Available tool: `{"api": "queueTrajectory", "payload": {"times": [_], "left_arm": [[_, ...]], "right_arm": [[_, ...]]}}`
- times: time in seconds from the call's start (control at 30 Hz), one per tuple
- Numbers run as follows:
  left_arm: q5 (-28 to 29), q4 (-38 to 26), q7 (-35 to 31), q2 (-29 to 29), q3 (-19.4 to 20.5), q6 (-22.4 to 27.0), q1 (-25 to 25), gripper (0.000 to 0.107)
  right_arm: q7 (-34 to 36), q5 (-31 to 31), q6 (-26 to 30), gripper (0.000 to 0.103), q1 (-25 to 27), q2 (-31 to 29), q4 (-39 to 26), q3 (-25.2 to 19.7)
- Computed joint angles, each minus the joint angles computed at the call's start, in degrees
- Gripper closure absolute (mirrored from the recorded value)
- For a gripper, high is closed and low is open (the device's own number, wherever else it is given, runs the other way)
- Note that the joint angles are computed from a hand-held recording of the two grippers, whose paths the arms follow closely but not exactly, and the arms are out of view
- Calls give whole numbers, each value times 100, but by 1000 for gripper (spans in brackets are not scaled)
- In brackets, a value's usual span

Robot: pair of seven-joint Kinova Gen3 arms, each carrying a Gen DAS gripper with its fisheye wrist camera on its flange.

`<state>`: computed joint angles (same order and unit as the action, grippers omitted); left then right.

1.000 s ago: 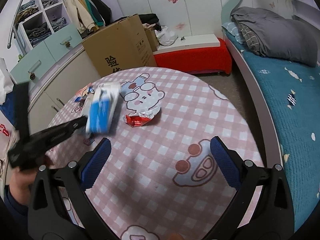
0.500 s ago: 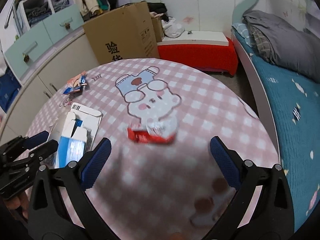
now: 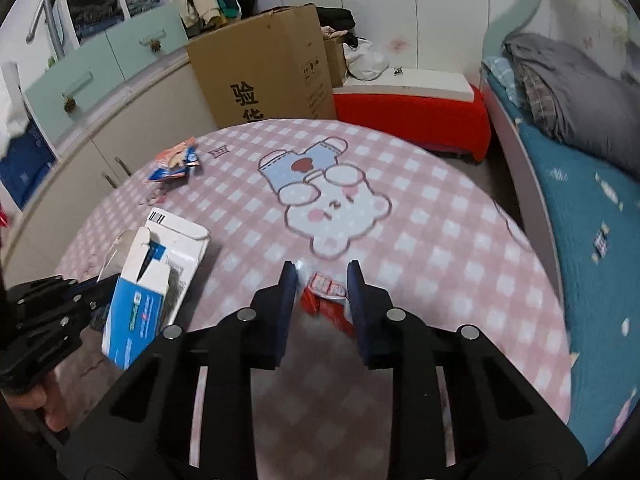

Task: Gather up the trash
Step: 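Grasp the white-and-blue box with the left gripper while the right gripper grasps the red wrapper, then carry the box and red wrapper over the bin and release both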

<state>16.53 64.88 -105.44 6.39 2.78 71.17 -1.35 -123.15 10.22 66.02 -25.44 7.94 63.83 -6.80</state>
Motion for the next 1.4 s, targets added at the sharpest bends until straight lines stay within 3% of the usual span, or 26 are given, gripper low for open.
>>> {"api": "queueTrajectory", "payload": {"times": [0.03,0.07,0.1,0.23,0.33,0.4,0.5,0.57,0.87,1.07,1.4], "left_arm": [[41,43,-31,-64,-23,18,-39,102],[67,95,-60,-126,-46,19,-71,102],[92,152,-93,-195,-75,29,-106,102],[229,329,-216,-406,-196,117,-237,102],[303,413,-260,-526,-270,168,-301,102],[370,468,-306,-634,-333,185,-349,102],[442,527,-320,-773,-421,199,-405,102],[536,583,-367,-898,-526,220,-475,102],[965,855,-746,-1504,-1330,510,-955,102],[1120,956,-1056,-1823,-2132,748,-1365,102],[1385,990,-1831,-1780,-3541,1170,-2235,102]], "right_arm": [[44,-94,11,73,21,-35,28,5],[135,-253,-10,57,121,-107,122,-54],[202,-320,-72,48,115,-186,235,-40],[204,32,246,44,-45,-61,112,-101],[15,330,368,46,-182,43,-9,-57],[-61,499,503,65,-265,151,-149,-56],[-142,843,646,69,-597,223,-239,83],[-178,606,528,87,-401,108,-181,-70],[-345,-316,-206,87,-486,-271,56,-365],[-250,-332,-263,87,-1100,70,-775,-624],[264,-158,392,87,-2884,1649,-3360,-424]]}}
